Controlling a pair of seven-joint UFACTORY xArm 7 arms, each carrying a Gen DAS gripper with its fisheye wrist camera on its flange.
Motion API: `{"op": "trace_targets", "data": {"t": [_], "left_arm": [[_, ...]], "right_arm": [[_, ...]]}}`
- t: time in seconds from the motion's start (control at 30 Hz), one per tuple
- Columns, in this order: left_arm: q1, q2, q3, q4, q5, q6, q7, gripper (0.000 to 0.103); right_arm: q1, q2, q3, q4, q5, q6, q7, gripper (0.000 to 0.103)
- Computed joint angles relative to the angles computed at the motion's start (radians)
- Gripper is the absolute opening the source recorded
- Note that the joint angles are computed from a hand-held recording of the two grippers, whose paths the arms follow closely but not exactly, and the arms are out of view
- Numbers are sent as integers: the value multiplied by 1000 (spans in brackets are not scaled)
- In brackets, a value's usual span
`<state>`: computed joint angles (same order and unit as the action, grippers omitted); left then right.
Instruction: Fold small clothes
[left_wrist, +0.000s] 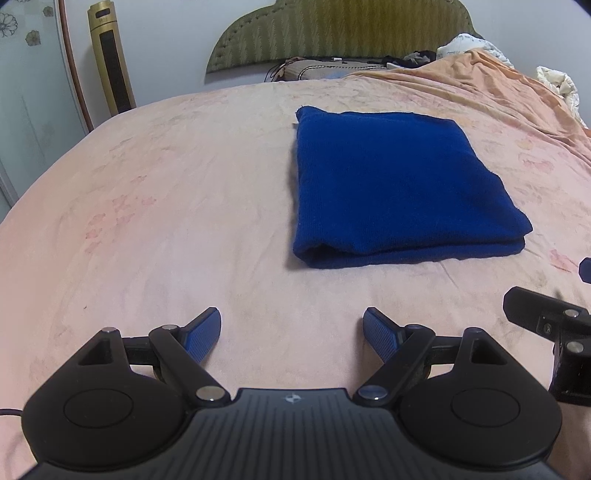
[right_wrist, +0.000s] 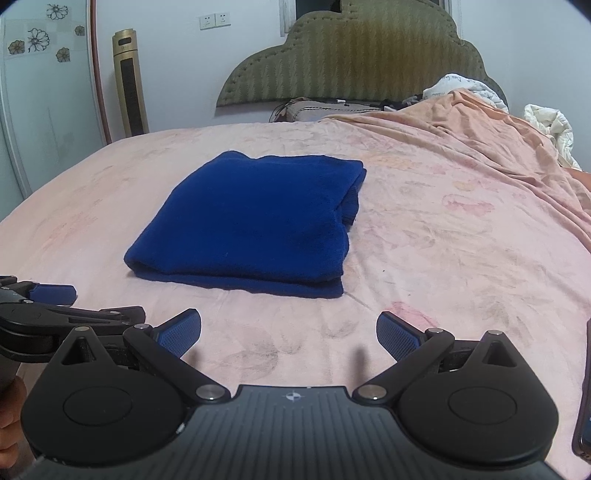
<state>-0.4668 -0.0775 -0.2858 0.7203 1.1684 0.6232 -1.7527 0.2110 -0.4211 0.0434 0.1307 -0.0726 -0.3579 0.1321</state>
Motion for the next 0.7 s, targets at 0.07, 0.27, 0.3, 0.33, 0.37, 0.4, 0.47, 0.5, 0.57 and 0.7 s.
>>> {"op": "trace_targets", "data": {"t": [0.07, 0.27, 0.3, 0.33, 0.37, 0.4, 0.47, 0.5, 0.57, 0.7], "left_arm": [[-1, 1, -1, 0, -1, 2, 2, 84], [0, 2, 1, 1, -4, 0, 1, 84], [0, 3, 1, 2, -5, 1, 3, 84], [0, 3, 1, 2, -6, 1, 4, 85], [-1, 3, 1, 2, -6, 2, 5, 85], [-1, 4, 1, 2, -7, 3, 7, 85], [-1, 5, 2, 3, -8, 3, 8, 85], [-2, 5, 2, 3, -8, 3, 8, 85], [-2, 5, 2, 4, -9, 3, 9, 85], [-2, 6, 3, 5, -9, 4, 11, 85]], "right_arm": [[19, 3, -25, 2, -13, 6, 8, 103], [26, 1, -40, -4, -29, -4, 13, 103], [15, 0, -25, -6, -22, -8, 11, 103], [1, 0, -3, -6, -12, -11, 7, 103], [-6, 1, 7, -6, -7, -12, 3, 103], [-6, 1, 8, -7, -7, -13, 1, 103], [1, 0, 1, -8, -11, -14, 3, 103], [1, -1, 1, -9, -11, -14, 2, 102], [-3, -3, 6, -11, -8, -16, 0, 102], [-5, -7, 8, -13, -5, -19, -2, 103]]}}
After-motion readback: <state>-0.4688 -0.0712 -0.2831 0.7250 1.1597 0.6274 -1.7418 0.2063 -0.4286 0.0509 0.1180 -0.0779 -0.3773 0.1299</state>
